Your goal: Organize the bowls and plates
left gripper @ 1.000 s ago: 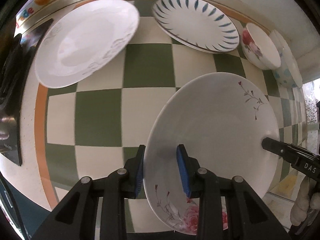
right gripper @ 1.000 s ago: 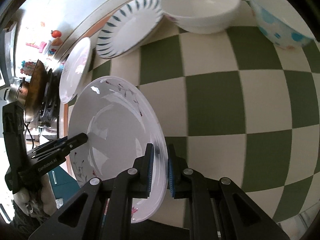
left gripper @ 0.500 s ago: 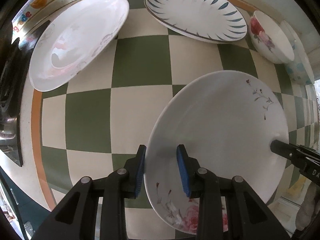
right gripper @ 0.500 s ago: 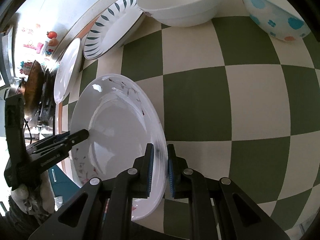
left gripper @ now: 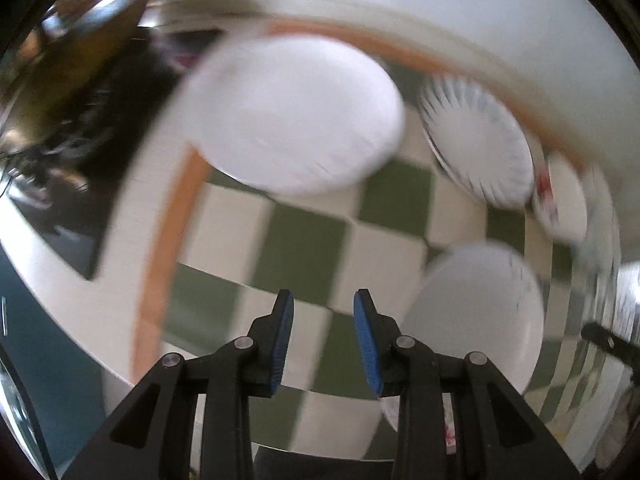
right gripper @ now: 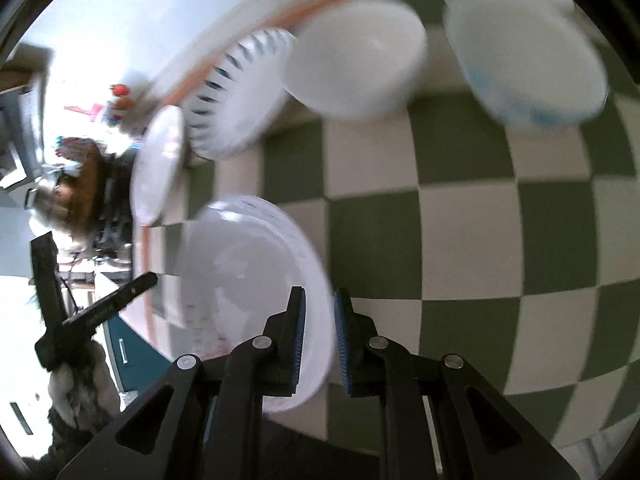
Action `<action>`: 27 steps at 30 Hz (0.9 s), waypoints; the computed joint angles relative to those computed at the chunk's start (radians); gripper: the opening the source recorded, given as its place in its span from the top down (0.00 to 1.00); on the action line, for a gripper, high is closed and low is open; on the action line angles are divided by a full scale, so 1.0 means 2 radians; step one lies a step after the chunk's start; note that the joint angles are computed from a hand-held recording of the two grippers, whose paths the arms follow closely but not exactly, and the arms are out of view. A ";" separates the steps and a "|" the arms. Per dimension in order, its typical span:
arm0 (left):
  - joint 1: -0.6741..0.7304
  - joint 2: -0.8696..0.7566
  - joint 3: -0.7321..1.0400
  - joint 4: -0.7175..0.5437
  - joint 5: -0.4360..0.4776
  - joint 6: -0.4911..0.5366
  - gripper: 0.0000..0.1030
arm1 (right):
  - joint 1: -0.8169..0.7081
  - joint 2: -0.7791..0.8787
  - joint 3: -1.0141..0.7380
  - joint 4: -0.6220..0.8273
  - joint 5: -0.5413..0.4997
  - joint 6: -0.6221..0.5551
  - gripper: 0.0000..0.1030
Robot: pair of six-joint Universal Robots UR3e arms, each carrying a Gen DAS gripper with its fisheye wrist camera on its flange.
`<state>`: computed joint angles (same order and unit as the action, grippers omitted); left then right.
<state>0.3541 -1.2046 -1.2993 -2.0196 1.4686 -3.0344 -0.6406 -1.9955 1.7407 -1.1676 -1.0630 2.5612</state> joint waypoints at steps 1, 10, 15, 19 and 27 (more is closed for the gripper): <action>0.031 -0.001 0.014 -0.002 -0.010 0.015 0.71 | 0.018 0.015 -0.036 0.015 0.013 0.009 0.78; 0.071 -0.131 -0.005 0.145 0.015 0.046 0.71 | 0.297 0.303 -0.213 -0.200 0.067 0.281 0.59; 0.075 -0.188 -0.025 0.207 0.032 0.069 0.71 | 0.383 0.492 -0.401 -0.255 0.017 0.377 0.59; 0.080 -0.230 -0.014 0.222 0.033 0.087 0.71 | 0.413 0.589 -0.526 -0.236 -0.026 0.412 0.59; 0.073 -0.289 0.035 0.219 0.012 0.105 0.71 | 0.426 0.667 -0.625 -0.216 -0.058 0.455 0.67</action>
